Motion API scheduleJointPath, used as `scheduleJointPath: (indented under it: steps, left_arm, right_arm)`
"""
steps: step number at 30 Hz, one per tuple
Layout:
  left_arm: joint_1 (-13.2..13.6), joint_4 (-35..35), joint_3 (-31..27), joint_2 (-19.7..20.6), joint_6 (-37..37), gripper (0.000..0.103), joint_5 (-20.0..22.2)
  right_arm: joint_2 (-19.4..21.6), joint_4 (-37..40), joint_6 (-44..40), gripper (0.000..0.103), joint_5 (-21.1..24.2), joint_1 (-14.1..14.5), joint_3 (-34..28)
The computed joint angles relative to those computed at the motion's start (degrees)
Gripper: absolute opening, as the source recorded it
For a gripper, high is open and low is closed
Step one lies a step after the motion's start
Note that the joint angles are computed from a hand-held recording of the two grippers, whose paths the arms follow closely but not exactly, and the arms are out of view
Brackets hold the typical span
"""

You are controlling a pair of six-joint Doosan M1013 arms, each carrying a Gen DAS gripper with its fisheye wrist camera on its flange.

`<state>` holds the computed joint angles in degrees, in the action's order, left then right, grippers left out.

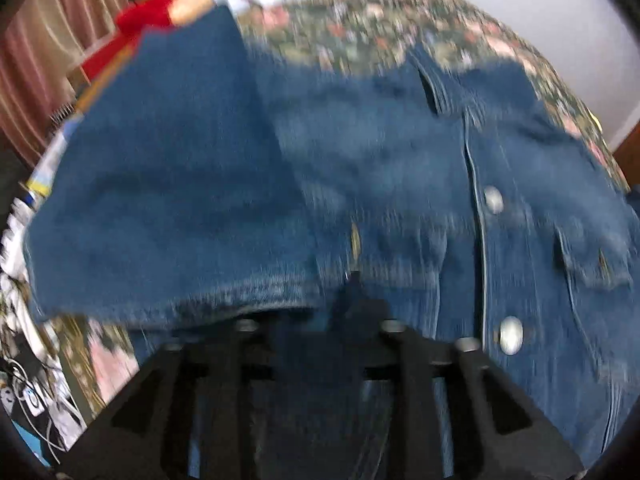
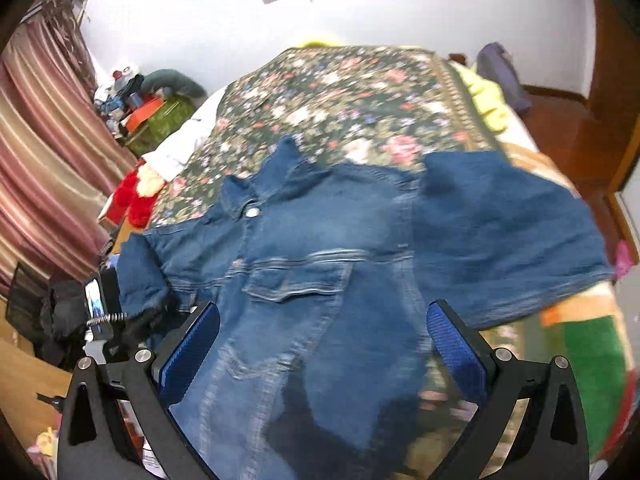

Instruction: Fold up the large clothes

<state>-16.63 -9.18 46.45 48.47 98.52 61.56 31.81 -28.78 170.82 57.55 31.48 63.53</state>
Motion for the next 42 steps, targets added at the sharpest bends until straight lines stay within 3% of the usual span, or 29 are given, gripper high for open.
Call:
scheduleJointPath:
  steps: [1,3,6,8,10,15,21,23,24,26,28,31,32,35,38,42]
  left_arm:
    - [0.62,-2.46,0.98,-0.52,1.10,0.054,0.71]
    - [1.75,-5.07,2.93,-2.00,0.84,0.068,0.97]
    - [3.70,-9.05,5.82,-4.23,0.98,0.071,-1.00]
    - [5.14,-11.26,7.90,-5.55,-0.82,0.080,-2.83]
    - [6.69,-11.99,6.77,-5.11,-4.06,0.090,-2.02]
    - [10.15,-11.34,3.70,-2.44,-12.85,0.090,-0.52]
    - [14.75,-27.12,2.63,0.98,-17.85,0.088,-2.90]
    - [14.80,-26.12,1.33,2.01,-19.50,0.082,-3.99]
    - [14.61,-23.70,-0.02,2.71,-20.80,0.074,-3.63]
    - [13.32,-15.30,-3.76,4.41,-24.90,0.060,-1.34]
    - [12.20,-8.93,-5.08,4.63,-25.85,0.031,-1.10]
    - [8.82,8.11,-3.93,2.58,-27.13,0.012,-4.38]
    - [8.15,10.69,-3.86,2.20,-26.41,0.011,-5.49]
    - [7.47,7.44,-3.03,0.12,-20.11,0.010,-9.03]
    - [5.50,10.26,-0.96,-3.00,-16.44,0.008,-15.22]
    - [3.01,5.95,-1.34,-5.13,-7.95,0.006,-21.26]
  right_arm:
    - [-0.56,-0.83,0.57,0.103,0.50,0.15,0.76]
    - [-1.62,-2.37,1.83,0.103,1.80,0.43,2.28]
    - [-2.15,-3.84,2.70,0.103,4.14,0.74,3.13]
    - [-2.27,-5.36,3.59,0.103,4.95,1.00,3.40]
    - [-2.21,-5.58,4.19,0.103,4.79,1.00,3.31]
    - [-1.22,-4.66,3.11,0.103,3.91,1.05,1.81]
    - [1.53,-3.12,-1.83,0.103,6.16,1.35,-2.78]
    - [2.19,-2.65,-2.96,0.103,6.61,1.38,-3.93]
    - [2.54,-2.32,-3.44,0.103,6.83,1.36,-4.57]
    - [3.01,-1.66,-4.00,0.103,6.86,1.28,-5.37]
    - [3.45,-1.21,-4.25,0.103,7.00,1.21,-6.11]
    - [3.70,-0.94,-4.60,0.103,6.69,1.05,-6.49]
    - [3.77,-0.90,-5.01,0.103,6.59,0.96,-6.59]
    - [3.84,-1.03,-5.95,0.103,6.21,0.78,-6.70]
    - [2.90,-1.84,-5.17,0.103,3.55,0.61,-4.92]
    - [1.21,-2.62,-3.40,0.103,0.35,0.48,-1.55]
